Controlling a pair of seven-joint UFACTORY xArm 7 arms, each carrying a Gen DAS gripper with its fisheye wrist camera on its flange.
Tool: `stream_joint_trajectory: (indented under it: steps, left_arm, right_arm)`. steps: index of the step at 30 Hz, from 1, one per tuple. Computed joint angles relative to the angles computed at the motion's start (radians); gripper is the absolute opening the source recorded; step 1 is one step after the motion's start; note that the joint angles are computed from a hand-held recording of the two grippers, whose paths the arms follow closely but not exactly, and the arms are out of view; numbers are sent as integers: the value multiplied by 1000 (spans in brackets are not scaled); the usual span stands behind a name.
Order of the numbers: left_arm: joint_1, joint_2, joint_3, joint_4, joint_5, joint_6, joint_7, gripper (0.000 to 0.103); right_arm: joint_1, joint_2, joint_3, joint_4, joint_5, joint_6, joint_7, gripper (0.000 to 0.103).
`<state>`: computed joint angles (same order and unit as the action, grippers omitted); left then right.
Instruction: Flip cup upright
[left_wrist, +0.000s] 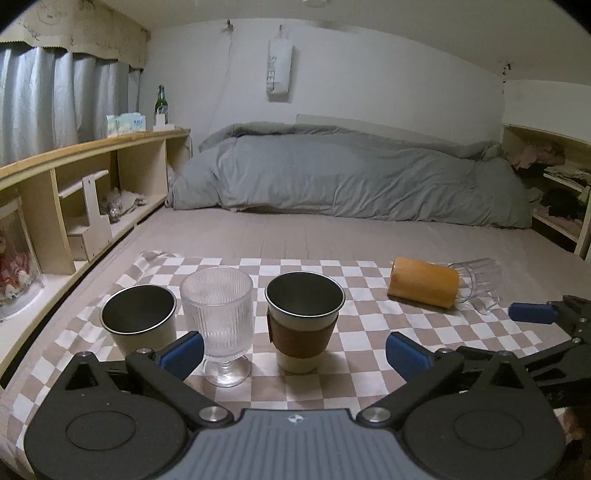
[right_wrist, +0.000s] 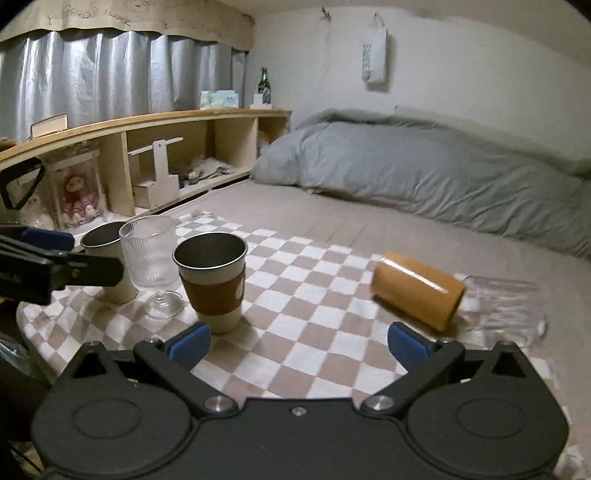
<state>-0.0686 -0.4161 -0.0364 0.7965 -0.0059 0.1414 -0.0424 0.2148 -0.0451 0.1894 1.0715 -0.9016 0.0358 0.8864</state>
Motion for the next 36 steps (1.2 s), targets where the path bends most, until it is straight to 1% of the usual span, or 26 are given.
stream_joint_trajectory:
  steps: [2, 4, 7, 11, 15, 16, 18, 24, 26, 29, 31, 36]
  left_arm:
    - [4, -17, -1, -21, 5, -12, 1, 103]
    - [16, -36, -9, -46, 17, -28, 0, 103]
    - [36, -58, -28, -78, 39, -51, -4, 103]
    - [23, -84, -16, -112, 41, -74, 6, 103]
    - [51, -103, -38, -138, 53, -100, -4, 103]
    - [52, -106, -39, -142, 54, -103, -5, 103]
    - [53, -110, -40, -145, 54, -104, -9, 103]
    - [47, -121, -38, -160, 57, -108, -3, 103]
    - [26, -122, -22, -160, 51, -100, 7, 103]
    - [28, -124, -28, -165, 53, -108, 12, 103]
    - [34, -127, -34, -170, 57, -115, 14, 103]
    - [23, -126, -27, -169, 51, -115, 21, 103]
  right_arm:
    - [-6, -31, 5, -24, -4, 15, 30, 103]
    - [-27, -62, 24, -47, -21, 23, 68, 103]
    - [-94, -113, 82, -72, -120, 30, 191, 103]
    - [-175, -175, 153, -96, -256, 34, 341, 103]
    - [-210, -218, 183, -119, -291, 38, 406, 103]
    - [-213, -225, 190, -122, -288, 51, 413, 103]
    - [-231, -243, 211, -129, -313, 69, 453, 103]
    - [-243, -272, 222, -153, -370, 79, 545, 103]
    - [-238, -273, 220, -155, -381, 78, 553, 103]
    - [-245, -280, 228, -155, -444, 78, 617, 103]
    - [-230, -280, 215, -154, -460, 83, 638, 103]
    - [-190, -273, 182, -148, -490, 106, 666, 103]
